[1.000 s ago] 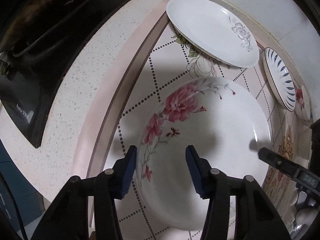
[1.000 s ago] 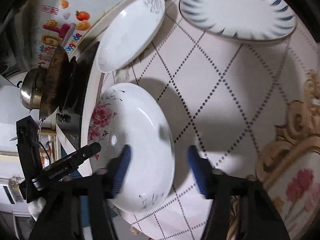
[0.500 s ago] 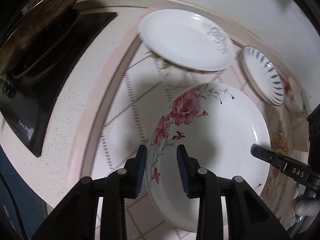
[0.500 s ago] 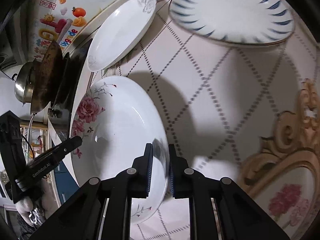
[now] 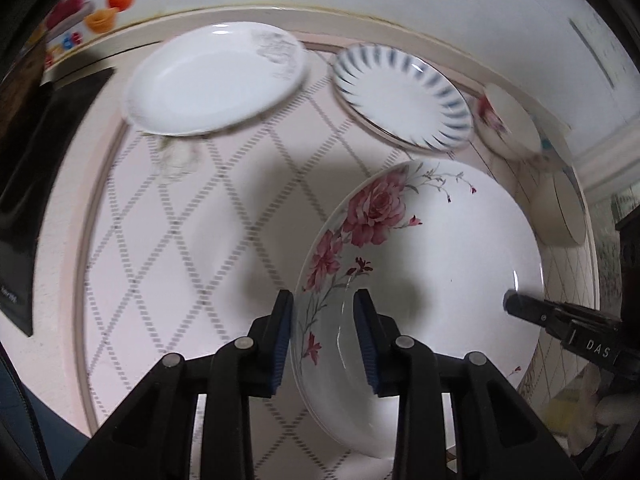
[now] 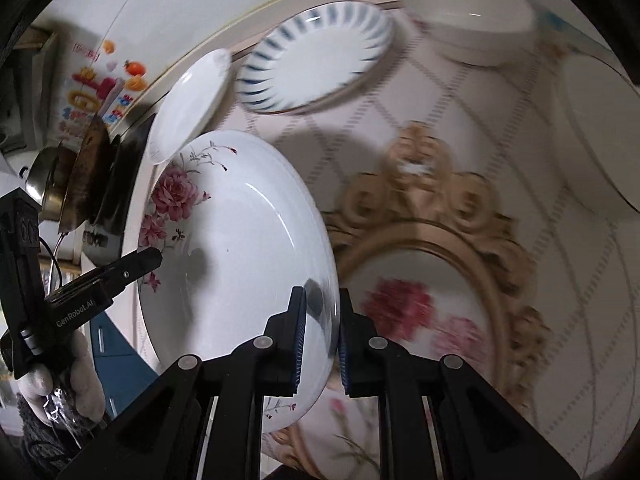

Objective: Organize plates and bowls

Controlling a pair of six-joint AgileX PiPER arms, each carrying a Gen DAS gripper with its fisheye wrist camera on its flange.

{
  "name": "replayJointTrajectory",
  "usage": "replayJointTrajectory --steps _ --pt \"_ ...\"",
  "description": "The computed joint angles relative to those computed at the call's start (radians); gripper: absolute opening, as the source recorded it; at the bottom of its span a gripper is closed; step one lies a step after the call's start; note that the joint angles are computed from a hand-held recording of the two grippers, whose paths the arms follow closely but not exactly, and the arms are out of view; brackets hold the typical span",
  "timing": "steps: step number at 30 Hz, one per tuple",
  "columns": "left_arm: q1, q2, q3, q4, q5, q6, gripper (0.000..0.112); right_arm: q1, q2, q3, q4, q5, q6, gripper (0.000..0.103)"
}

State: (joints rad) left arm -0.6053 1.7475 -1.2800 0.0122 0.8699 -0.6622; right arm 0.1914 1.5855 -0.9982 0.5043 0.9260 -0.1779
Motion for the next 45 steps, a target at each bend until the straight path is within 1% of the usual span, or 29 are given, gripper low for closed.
replayJointTrajectory --steps 3,10,14,23,27,31,34,35,37,40,42,43,44,45 --pt "-0.018 0.071 -0.062 -0.021 0.004 0.015 0.028 -0.064 -0.026 0.043 -0.004 -0.004 -0.029 0.016" --pt "-0.064 0.158 -0.143 -0.020 0.023 0.001 0.028 -0.167 -0.027 0.095 0.002 -0.025 -0.090 0.016" --pt "-0.074 0.200 -0.189 -0.008 0.051 -0.006 0.028 -0.196 -0.013 0.108 0.019 -0.036 -0.120 0.016" --pt "-0.103 0.237 -0.246 0.043 0.111 -0.043 0.028 -0.234 0.007 0.126 0.077 -0.037 -0.178 0.016" --pt "-0.121 0.251 -0.272 0.068 0.138 -0.060 0.028 -0.237 0.010 0.136 0.082 -0.043 -0.178 0.016" --pt "-0.126 0.271 -0.297 0.070 0.146 -0.068 0.028 -0.244 0.019 0.135 0.096 -0.039 -0.172 0.016" --pt "-0.113 0.259 -0.275 0.048 0.124 -0.049 0.028 -0.230 0.022 0.126 0.076 -0.041 -0.143 0.016" --pt "-0.105 0.260 -0.275 0.034 0.119 -0.038 0.028 -0.226 0.025 0.122 0.070 -0.039 -0.131 0.017" --pt "-0.077 0.238 -0.249 -0.017 0.100 0.000 0.028 -0.222 0.035 0.105 0.058 -0.019 -0.096 0.017" --pt "-0.028 0.132 -0.188 -0.036 0.071 0.035 0.029 -0.227 0.042 0.060 0.019 0.046 -0.021 0.018" --pt "0.015 0.053 -0.165 -0.021 0.064 0.061 0.029 -0.221 0.001 0.027 -0.047 0.085 0.086 0.018" --pt "0.053 0.019 -0.168 -0.019 0.075 0.087 0.036 -0.218 -0.026 0.013 -0.061 0.101 0.124 0.021" --pt "0.079 0.000 -0.173 -0.025 0.080 0.109 0.041 -0.214 -0.053 -0.004 -0.067 0.118 0.159 0.031" --pt "0.138 -0.018 -0.181 -0.056 0.082 0.165 0.053 -0.200 -0.077 -0.031 -0.071 0.136 0.207 0.039"
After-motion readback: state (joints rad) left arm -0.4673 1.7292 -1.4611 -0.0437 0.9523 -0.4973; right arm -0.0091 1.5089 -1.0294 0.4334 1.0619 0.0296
